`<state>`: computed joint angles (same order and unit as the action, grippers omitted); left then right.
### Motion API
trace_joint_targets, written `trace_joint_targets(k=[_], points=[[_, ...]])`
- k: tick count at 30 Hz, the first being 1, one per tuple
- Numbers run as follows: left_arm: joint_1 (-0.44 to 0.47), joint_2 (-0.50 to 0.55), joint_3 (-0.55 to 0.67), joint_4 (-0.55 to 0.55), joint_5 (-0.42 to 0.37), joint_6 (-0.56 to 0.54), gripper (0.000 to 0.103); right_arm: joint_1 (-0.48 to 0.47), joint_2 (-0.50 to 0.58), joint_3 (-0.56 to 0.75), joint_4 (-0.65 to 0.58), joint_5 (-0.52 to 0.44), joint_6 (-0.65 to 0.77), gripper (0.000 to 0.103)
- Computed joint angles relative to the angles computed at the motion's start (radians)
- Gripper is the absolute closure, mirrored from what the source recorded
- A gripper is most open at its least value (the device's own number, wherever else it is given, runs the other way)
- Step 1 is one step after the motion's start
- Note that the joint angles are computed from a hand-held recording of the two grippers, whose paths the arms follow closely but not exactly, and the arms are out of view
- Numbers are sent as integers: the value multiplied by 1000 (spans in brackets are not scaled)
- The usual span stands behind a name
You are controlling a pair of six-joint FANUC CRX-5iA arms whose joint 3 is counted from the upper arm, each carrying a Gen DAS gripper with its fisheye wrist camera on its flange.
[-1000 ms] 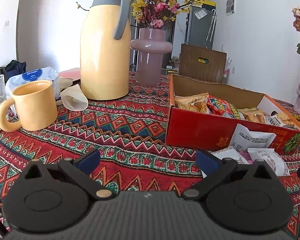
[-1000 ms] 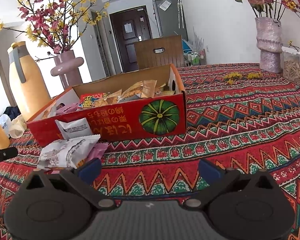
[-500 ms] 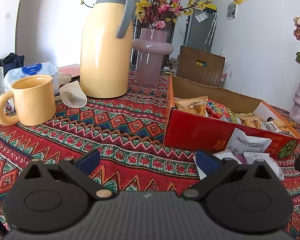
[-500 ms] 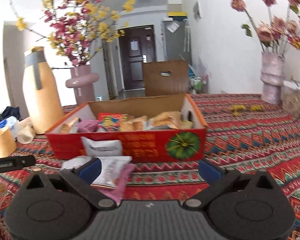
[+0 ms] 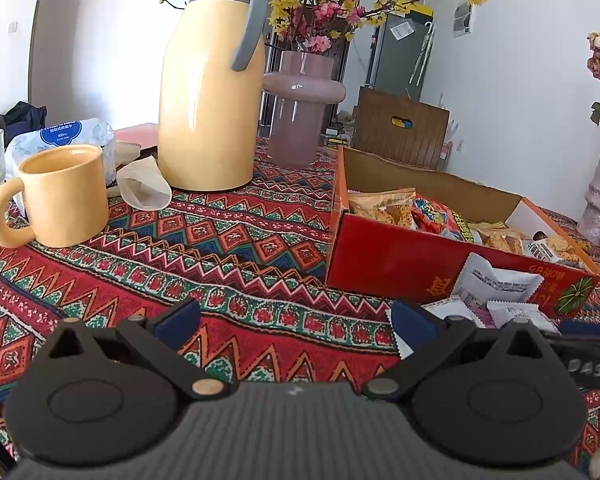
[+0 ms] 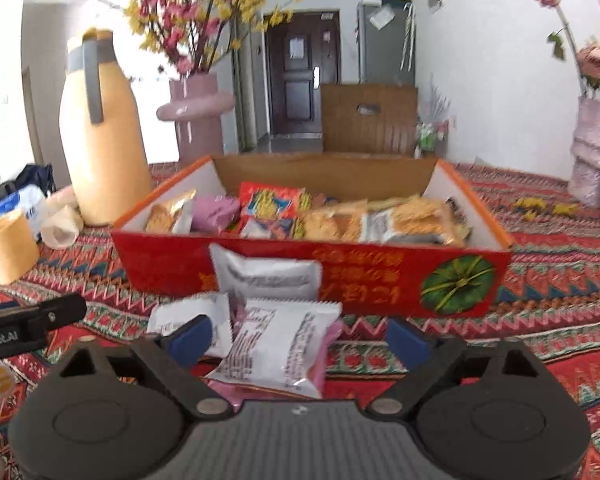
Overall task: Organize snacks
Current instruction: 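Grasp a white sachet from the pile with the right tool, then hold the white sachet in the right tool while the left tool grasps another white sachet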
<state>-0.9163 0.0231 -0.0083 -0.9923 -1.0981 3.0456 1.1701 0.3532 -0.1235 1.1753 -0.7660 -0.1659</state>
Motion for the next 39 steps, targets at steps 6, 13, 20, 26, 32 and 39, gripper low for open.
trace_joint_targets(k=[6,13,20,26,32,39], points=[[2,-3,-4,2,6,1,0,-11,-27,-32,-25,52,-13,61],[4,-2,-1,7,4,-1,0,-27,-134,-195,205,9,-233,61],[7,3,4,13,-4,-9,0,-26,-199,-288,170,-132,-270,61],[6,13,14,16,-22,-14,0,-57,-222,-328,180,-170,-303,61],[15,26,29,35,-41,-29,0,-87,-214,-351,194,-94,-342,61],[37,43,48,72,-51,-80,0,-119,-245,-404,286,-31,-449,61]])
